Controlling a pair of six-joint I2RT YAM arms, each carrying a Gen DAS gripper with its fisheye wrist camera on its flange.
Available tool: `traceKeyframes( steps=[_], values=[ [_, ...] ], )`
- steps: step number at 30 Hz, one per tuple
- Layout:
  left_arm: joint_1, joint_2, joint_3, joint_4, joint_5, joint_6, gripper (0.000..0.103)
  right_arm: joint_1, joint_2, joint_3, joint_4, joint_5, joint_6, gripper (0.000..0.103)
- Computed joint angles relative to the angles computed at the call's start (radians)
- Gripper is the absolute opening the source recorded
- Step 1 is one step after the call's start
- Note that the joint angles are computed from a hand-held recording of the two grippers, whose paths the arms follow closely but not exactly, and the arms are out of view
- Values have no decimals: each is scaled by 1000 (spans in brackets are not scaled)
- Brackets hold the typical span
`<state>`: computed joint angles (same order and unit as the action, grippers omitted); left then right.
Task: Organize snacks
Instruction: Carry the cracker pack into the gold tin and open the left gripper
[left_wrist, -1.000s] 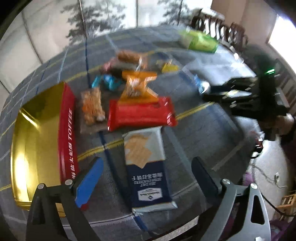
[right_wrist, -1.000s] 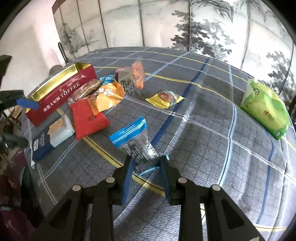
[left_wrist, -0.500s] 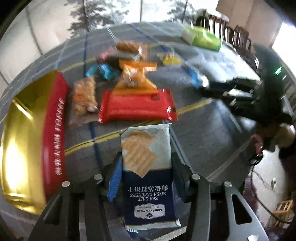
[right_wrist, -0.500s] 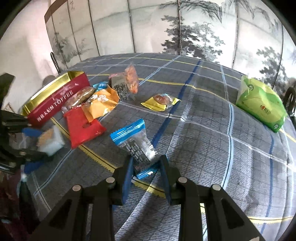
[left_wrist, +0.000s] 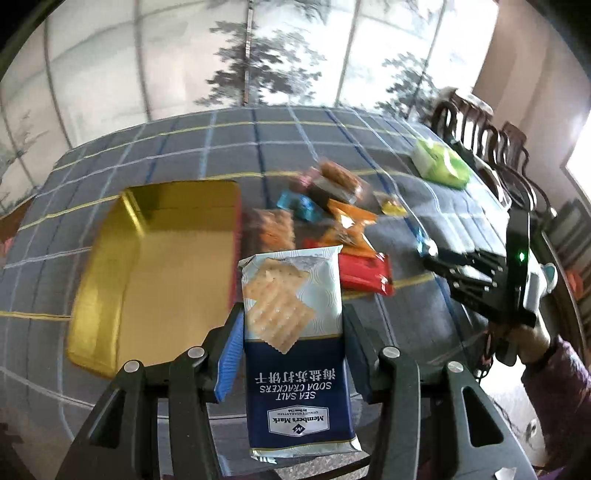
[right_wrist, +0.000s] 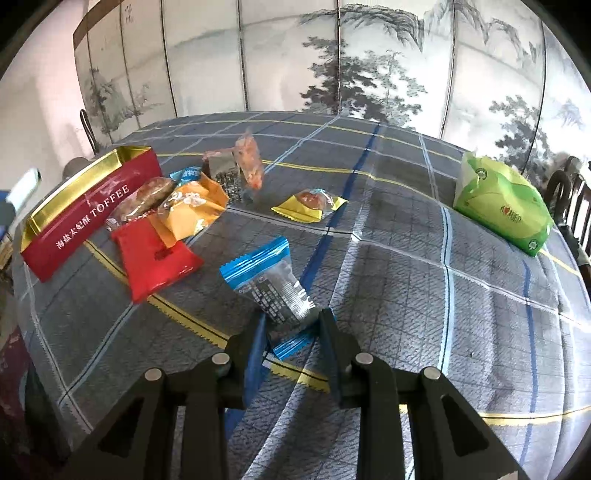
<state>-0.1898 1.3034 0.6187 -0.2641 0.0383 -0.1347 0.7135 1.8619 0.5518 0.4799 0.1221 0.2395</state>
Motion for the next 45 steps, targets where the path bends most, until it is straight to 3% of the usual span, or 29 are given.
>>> traceKeyframes(
  steps=[5,11,26,45],
  values=[
    [82,-43,11,-31,2,29,46,-11,3,-4,12,-7,16,29],
    [165,5,30,17,-33,95,46,1,7,-4,13,20,26,29],
    [306,339,198,160,-75,212,46,-3,10,-12,23,31,41,29],
    [320,595,423,136,-135,266,46,-13,13,-22,36,36,45,29]
  ],
)
